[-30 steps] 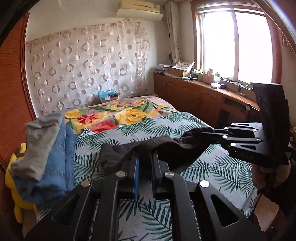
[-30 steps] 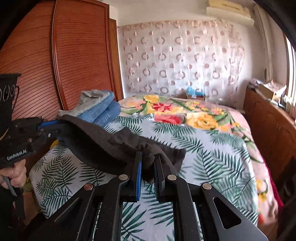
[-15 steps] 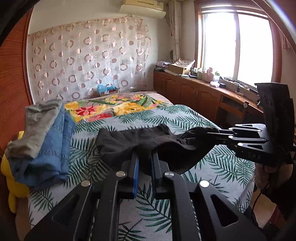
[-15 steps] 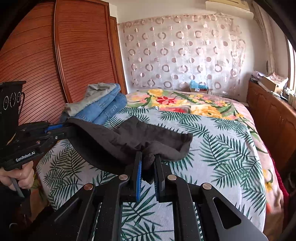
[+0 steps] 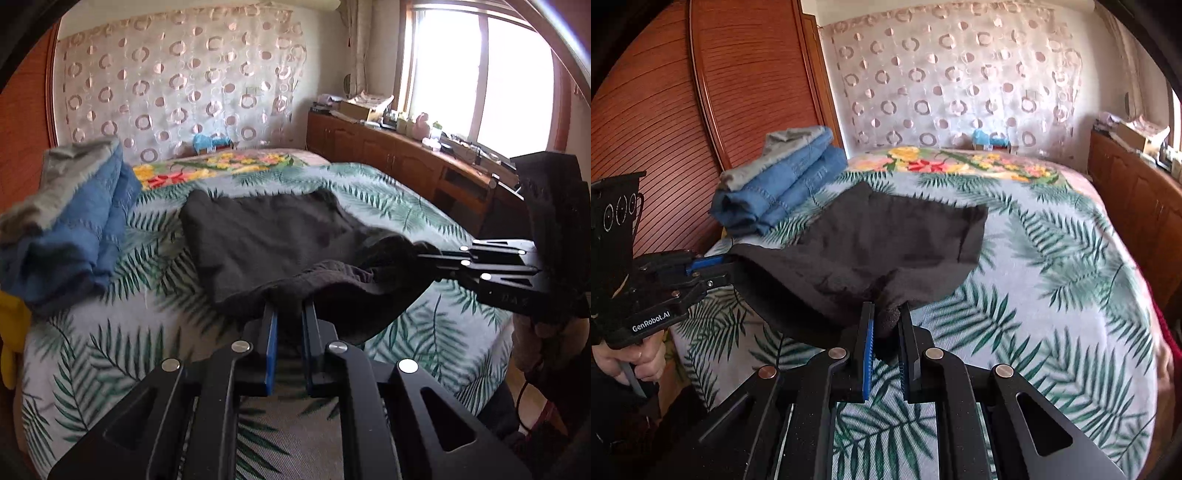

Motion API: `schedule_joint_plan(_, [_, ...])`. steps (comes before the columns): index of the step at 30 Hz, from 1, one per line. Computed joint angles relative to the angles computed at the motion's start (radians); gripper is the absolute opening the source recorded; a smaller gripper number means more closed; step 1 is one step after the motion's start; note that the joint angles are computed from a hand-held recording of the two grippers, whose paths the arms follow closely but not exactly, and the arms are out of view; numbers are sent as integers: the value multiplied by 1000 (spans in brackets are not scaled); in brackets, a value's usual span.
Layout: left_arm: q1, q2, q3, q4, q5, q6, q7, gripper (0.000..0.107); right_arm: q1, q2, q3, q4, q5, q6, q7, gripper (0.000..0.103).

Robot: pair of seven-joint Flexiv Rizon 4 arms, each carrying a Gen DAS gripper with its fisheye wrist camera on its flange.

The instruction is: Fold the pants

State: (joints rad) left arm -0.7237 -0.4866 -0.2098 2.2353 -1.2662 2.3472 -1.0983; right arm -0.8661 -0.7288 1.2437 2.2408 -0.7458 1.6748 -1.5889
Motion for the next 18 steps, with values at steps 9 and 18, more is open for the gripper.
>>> schedule_joint_plan(9, [-4, -23, -6, 23, 2, -32, -57, 12, 44, 38, -41, -6, 43, -10, 5, 11])
schedule_joint_plan(18, [-12, -41, -2, 18, -15, -49, -84, 15, 70, 55, -50, -10, 109, -28, -20, 11])
